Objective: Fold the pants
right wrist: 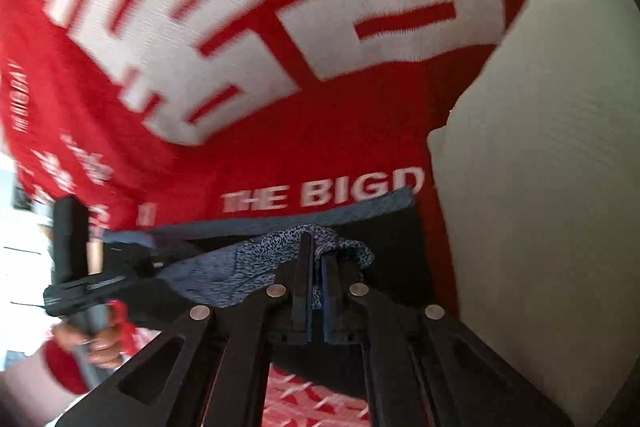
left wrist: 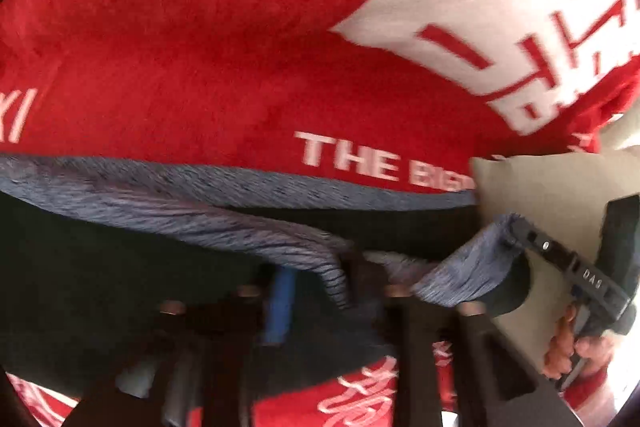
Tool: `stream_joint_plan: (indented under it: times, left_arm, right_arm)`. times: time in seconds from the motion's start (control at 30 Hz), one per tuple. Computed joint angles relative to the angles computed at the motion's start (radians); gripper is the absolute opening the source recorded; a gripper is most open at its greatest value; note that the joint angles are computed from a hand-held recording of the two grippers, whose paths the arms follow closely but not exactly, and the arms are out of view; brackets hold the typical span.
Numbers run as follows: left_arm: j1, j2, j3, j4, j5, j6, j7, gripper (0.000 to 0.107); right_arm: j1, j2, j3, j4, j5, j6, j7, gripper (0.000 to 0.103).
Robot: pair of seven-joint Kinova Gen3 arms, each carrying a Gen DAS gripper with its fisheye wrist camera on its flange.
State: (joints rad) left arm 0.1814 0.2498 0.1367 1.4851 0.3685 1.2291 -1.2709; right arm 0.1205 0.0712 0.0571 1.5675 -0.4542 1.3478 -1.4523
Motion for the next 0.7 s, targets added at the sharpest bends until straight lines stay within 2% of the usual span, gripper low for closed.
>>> stream_joint_plan:
  times: [0.03,0.13,0.17,0.2,0.23,0.27,0.3,0.37,0.43,0.5,0.53,0.57,0.6,0.7]
  left_arm:
    - [0.015,0.003,-0.015,-0.005,-0.020,0.001,0.013,0.073]
    - [-0.019,-0.010,-0.011,0.003,-0.007,0.017,-0.005,0.074]
    - [-0.024,-0.015,-0.013,-0.001,-0.007,0.028,-0.004,0.074]
    - [-0.031,-0.029,-0.016,0.001,-0.005,0.038,-0.009,0.074]
    - [-0.036,-0.043,-0.018,-0.003,-0.009,0.052,-0.014,0.074]
    - [-0.040,-0.055,-0.011,-0.008,-0.022,0.062,-0.011,0.074]
    - [-0.026,-0.078,-0.020,-0.014,-0.051,0.069,-0.010,0.074]
    - [-0.006,-0.110,-0.018,-0.023,-0.118,0.067,-0.010,0.074]
    - [0.018,-0.119,-0.013,-0.028,-0.185,0.059,-0.008,0.082]
    - [0.052,-0.101,-0.013,-0.035,-0.256,0.055,0.006,0.082]
    - [0.055,-0.087,-0.007,-0.037,-0.275,0.053,0.012,0.082]
    - [0.062,-0.075,-0.007,-0.033,-0.285,0.045,0.017,0.082]
    - [0.071,-0.065,-0.007,-0.024,-0.298,0.031,0.027,0.082]
    - [0.105,-0.022,-0.009,-0.006,-0.348,-0.001,0.066,0.082]
  right_arm:
    - [-0.016,0.018,-0.010,-0.004,0.038,-0.014,-0.010,0.007]
    - [-0.053,0.062,-0.031,-0.019,0.113,-0.025,-0.032,0.010]
    - [-0.056,0.070,-0.033,-0.026,0.120,-0.022,-0.036,0.022]
    - [-0.053,0.071,-0.033,-0.030,0.112,-0.020,-0.037,0.038]
    - [-0.049,0.067,-0.032,-0.031,0.104,-0.021,-0.038,0.045]
    - [-0.051,0.056,-0.025,-0.034,0.097,-0.024,-0.044,0.059]
    - [-0.040,0.045,-0.036,-0.038,0.095,-0.026,-0.051,0.064]
    - [-0.064,0.007,-0.033,-0.049,0.140,-0.039,-0.103,0.066]
    - [-0.091,-0.035,-0.041,-0.056,0.213,-0.060,-0.166,0.066]
    - [-0.105,-0.069,-0.043,-0.053,0.241,-0.072,-0.193,0.065]
    - [-0.109,-0.078,-0.040,-0.047,0.233,-0.068,-0.188,0.060]
    - [-0.113,-0.078,-0.040,-0.040,0.223,-0.056,-0.177,0.046]
    - [-0.118,-0.071,-0.040,-0.036,0.218,-0.044,-0.167,0.041]
    - [-0.151,-0.039,-0.063,-0.005,0.246,-0.040,-0.171,0.041]
